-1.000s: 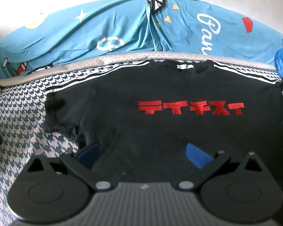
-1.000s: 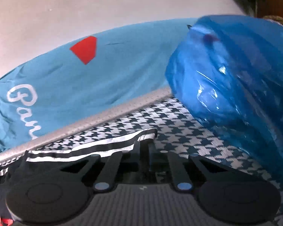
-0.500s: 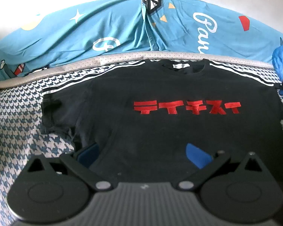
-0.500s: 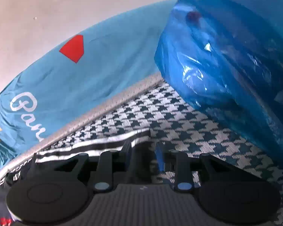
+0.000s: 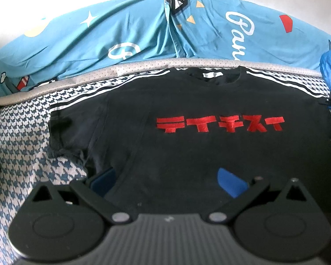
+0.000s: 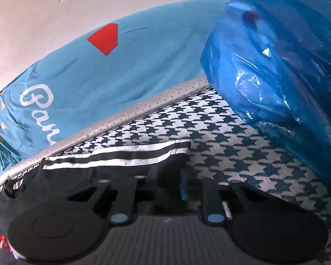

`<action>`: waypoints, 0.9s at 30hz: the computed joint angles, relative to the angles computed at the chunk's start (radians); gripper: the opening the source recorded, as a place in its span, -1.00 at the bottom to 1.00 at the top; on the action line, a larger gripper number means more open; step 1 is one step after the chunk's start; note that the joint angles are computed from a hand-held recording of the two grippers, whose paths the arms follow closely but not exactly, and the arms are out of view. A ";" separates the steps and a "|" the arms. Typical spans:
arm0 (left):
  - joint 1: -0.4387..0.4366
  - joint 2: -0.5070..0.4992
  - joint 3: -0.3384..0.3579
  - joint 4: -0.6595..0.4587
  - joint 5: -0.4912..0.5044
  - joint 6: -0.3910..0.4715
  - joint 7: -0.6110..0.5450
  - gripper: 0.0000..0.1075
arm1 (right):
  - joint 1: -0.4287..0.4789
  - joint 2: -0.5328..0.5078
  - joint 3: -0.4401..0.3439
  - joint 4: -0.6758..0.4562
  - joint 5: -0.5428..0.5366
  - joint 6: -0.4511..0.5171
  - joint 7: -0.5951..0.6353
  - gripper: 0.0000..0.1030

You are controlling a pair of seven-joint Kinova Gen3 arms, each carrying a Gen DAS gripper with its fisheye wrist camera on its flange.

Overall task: Fold clothes
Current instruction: 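Fold the striped side over the shirt body with the right gripper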

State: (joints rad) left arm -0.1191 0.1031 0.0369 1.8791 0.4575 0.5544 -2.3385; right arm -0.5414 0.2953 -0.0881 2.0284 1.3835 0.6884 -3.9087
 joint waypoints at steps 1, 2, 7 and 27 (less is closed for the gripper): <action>0.001 0.000 0.000 0.000 -0.003 -0.001 0.002 0.91 | 0.000 -0.001 0.000 0.000 0.004 -0.003 -0.001 -0.72; 0.003 0.001 -0.001 0.000 -0.007 -0.001 0.005 0.91 | 0.000 -0.001 0.000 -0.001 0.006 -0.003 -0.001 -0.75; 0.007 0.003 -0.001 -0.004 -0.030 -0.003 0.028 0.91 | -0.024 -0.011 -0.008 -0.017 0.012 0.045 0.019 -0.78; -0.017 0.005 -0.013 -0.029 -0.019 0.031 0.040 0.91 | -0.112 0.027 -0.082 -0.175 0.171 0.018 0.193 -0.80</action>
